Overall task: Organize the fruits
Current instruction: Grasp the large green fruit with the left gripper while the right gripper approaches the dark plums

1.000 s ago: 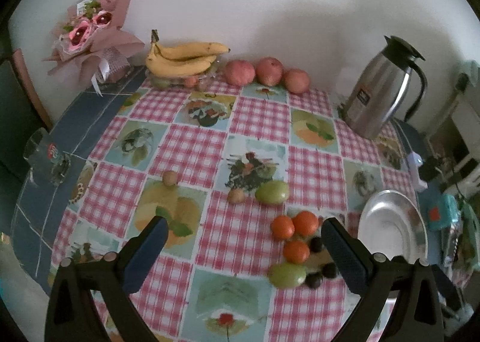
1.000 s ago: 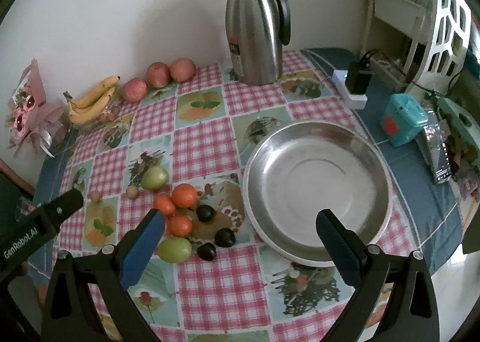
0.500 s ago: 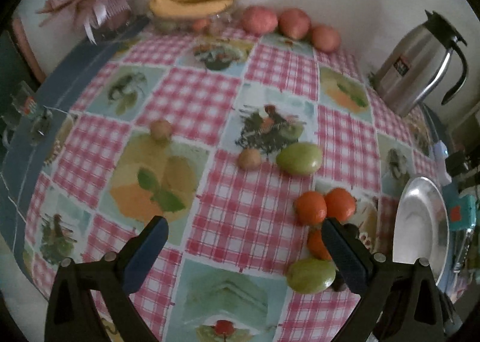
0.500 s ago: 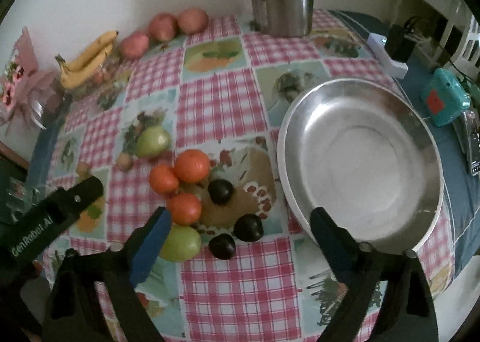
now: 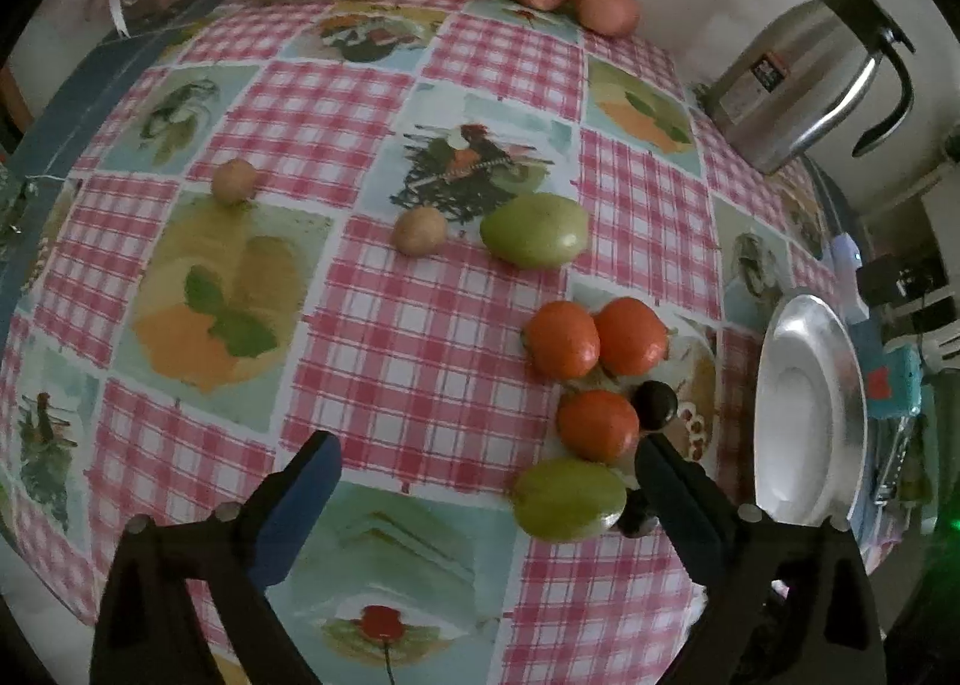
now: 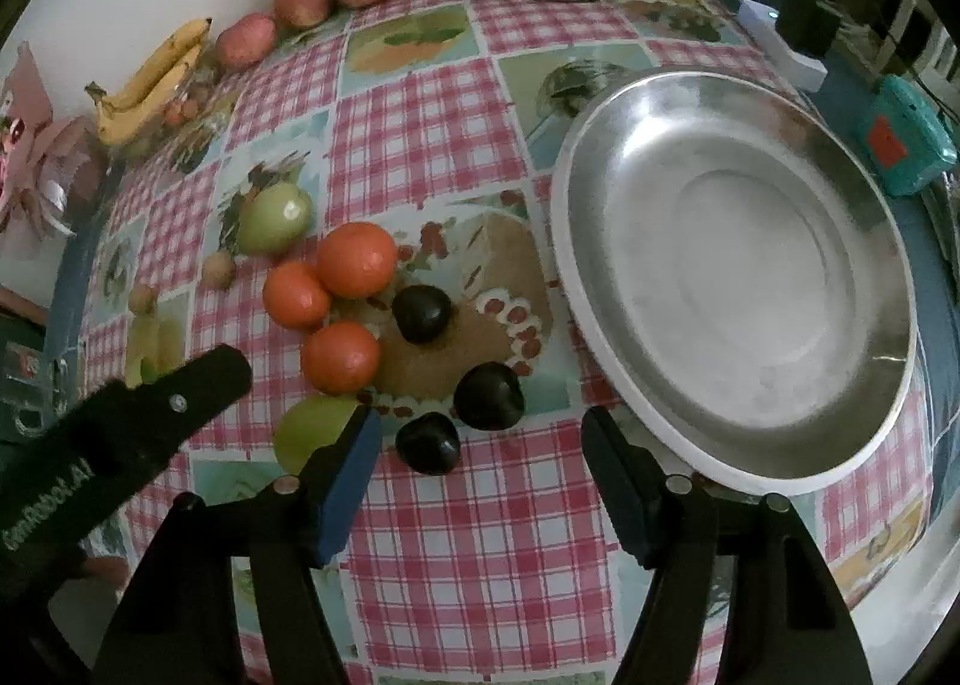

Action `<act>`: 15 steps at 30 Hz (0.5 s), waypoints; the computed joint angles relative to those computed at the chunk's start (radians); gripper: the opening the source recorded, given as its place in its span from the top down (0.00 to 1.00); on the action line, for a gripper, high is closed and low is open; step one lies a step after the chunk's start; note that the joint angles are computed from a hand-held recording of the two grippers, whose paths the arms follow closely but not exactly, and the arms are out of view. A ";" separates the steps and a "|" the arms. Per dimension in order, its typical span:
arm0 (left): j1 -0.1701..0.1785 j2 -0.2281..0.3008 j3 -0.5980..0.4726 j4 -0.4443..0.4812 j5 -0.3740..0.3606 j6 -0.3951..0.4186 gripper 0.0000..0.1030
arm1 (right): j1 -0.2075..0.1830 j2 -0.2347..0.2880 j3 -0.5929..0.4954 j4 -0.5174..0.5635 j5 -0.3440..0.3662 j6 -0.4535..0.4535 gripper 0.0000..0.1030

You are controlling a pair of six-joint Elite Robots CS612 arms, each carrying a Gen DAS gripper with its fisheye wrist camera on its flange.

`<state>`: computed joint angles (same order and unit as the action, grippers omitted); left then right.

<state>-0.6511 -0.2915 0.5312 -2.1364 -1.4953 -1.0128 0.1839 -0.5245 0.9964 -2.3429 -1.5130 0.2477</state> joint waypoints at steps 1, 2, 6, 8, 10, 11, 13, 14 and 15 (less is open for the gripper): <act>0.001 0.006 -0.012 0.009 -0.007 0.000 0.07 | -0.001 -0.004 0.007 -0.008 -0.005 0.008 0.32; 0.003 0.013 -0.024 0.014 -0.019 -0.002 0.07 | -0.002 -0.008 0.012 -0.013 -0.013 0.013 0.32; 0.009 0.036 -0.067 0.034 -0.061 0.004 0.11 | -0.004 -0.010 0.013 -0.019 -0.054 0.032 0.33; 0.007 0.050 -0.094 0.052 -0.067 0.012 0.14 | -0.008 -0.014 0.018 -0.020 -0.064 0.049 0.33; 0.005 0.074 -0.144 0.091 -0.076 0.034 0.16 | -0.009 -0.018 0.023 -0.025 -0.089 0.057 0.37; 0.004 0.086 -0.168 0.106 -0.082 0.043 0.17 | -0.009 -0.019 0.026 -0.029 -0.095 0.060 0.37; 0.004 0.105 -0.206 0.130 -0.091 0.055 0.18 | -0.012 -0.023 0.031 -0.032 -0.103 0.069 0.38; 0.003 0.114 -0.222 0.143 -0.092 0.059 0.18 | -0.012 -0.022 0.031 -0.034 -0.108 0.075 0.38; 0.003 0.124 -0.243 0.160 -0.096 0.065 0.20 | -0.013 -0.021 0.029 -0.035 -0.110 0.081 0.38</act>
<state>-0.6486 -0.1678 0.2877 -1.9765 -1.5908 -0.9475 0.1713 -0.5451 1.0253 -2.3779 -1.6231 0.3287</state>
